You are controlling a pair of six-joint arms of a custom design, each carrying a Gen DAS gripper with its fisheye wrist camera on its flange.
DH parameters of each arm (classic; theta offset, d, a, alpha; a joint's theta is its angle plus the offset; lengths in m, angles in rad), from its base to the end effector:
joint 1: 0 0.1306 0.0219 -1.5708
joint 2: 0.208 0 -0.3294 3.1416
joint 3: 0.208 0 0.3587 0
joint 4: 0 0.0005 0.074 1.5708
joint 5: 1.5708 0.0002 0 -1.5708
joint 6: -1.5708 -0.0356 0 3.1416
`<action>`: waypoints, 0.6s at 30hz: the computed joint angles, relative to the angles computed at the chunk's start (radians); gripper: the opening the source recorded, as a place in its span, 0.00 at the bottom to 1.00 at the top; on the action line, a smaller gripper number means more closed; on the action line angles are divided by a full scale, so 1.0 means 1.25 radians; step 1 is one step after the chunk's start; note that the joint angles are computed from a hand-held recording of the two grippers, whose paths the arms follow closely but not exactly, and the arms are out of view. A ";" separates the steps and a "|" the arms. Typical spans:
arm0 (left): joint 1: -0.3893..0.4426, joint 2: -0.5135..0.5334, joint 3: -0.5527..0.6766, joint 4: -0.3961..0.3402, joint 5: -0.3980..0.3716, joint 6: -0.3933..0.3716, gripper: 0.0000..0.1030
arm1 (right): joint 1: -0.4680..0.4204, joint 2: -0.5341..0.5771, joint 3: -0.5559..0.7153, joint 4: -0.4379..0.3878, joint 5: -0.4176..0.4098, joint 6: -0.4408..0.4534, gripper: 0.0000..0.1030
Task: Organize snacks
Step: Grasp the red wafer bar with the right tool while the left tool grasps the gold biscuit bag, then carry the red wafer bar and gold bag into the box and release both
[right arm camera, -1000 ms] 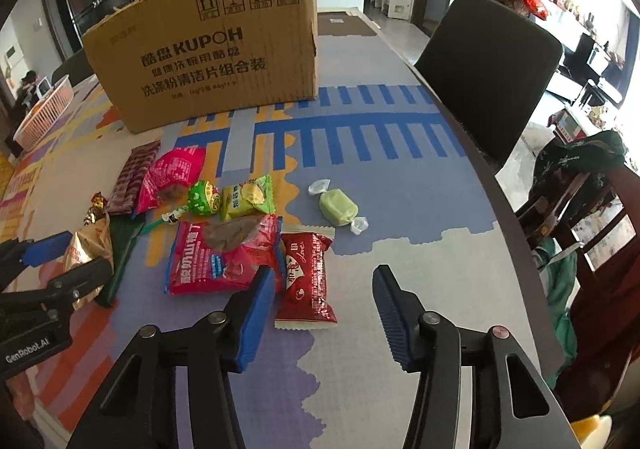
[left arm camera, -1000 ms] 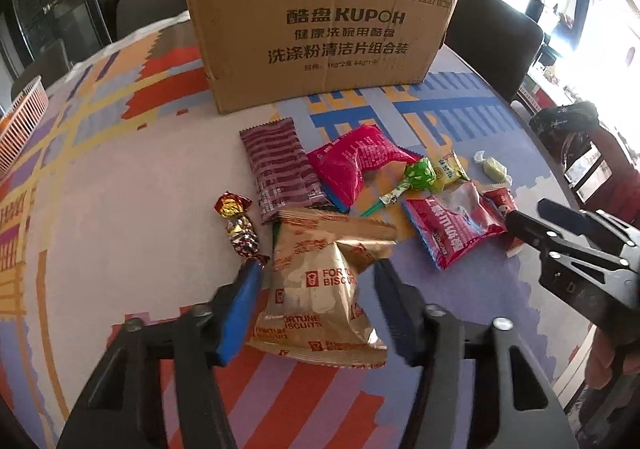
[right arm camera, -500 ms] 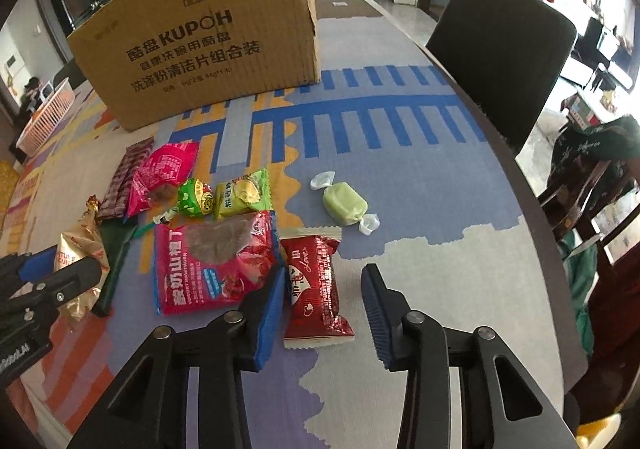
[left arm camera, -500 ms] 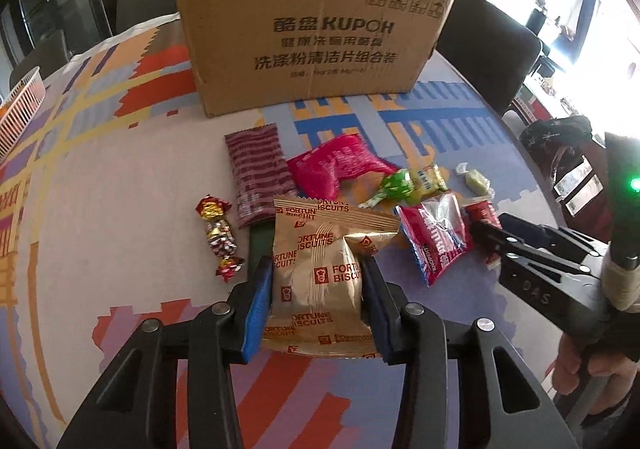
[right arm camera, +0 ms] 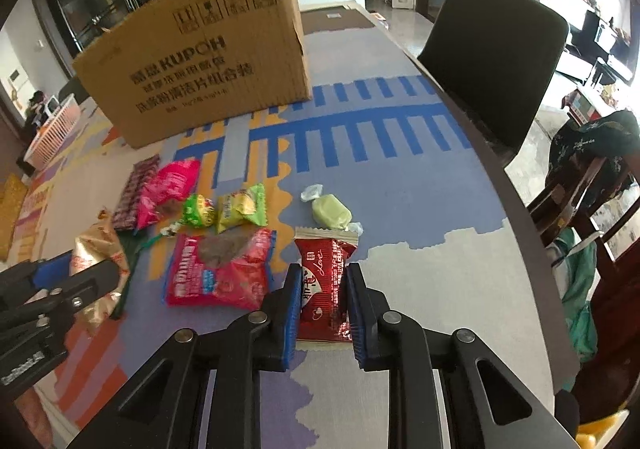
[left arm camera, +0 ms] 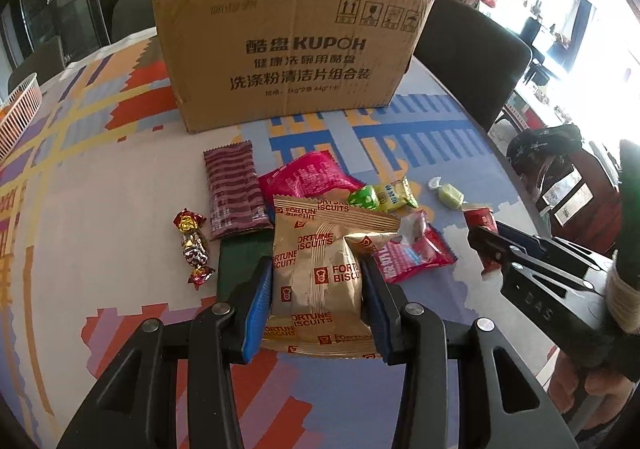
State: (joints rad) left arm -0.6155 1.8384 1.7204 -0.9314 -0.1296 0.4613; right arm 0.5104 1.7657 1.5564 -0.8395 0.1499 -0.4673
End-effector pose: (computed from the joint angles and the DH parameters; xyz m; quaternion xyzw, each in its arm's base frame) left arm 0.4785 -0.3334 0.2863 0.0576 0.9626 -0.0782 0.2529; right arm 0.4882 0.2666 0.2643 -0.0014 0.9636 0.0570 0.2612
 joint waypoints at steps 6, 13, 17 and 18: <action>-0.009 -0.021 -0.008 0.010 -0.023 -0.005 0.42 | 0.017 -0.041 -0.009 0.012 0.000 0.022 0.22; -0.009 -0.064 -0.014 0.026 -0.062 -0.016 0.42 | 0.038 -0.074 0.009 0.027 0.014 0.051 0.22; -0.002 -0.075 0.003 0.029 -0.084 -0.033 0.42 | 0.045 -0.077 0.035 0.034 0.018 0.072 0.22; 0.001 -0.074 0.012 0.028 -0.089 -0.036 0.42 | 0.047 -0.074 0.045 0.033 0.020 0.079 0.22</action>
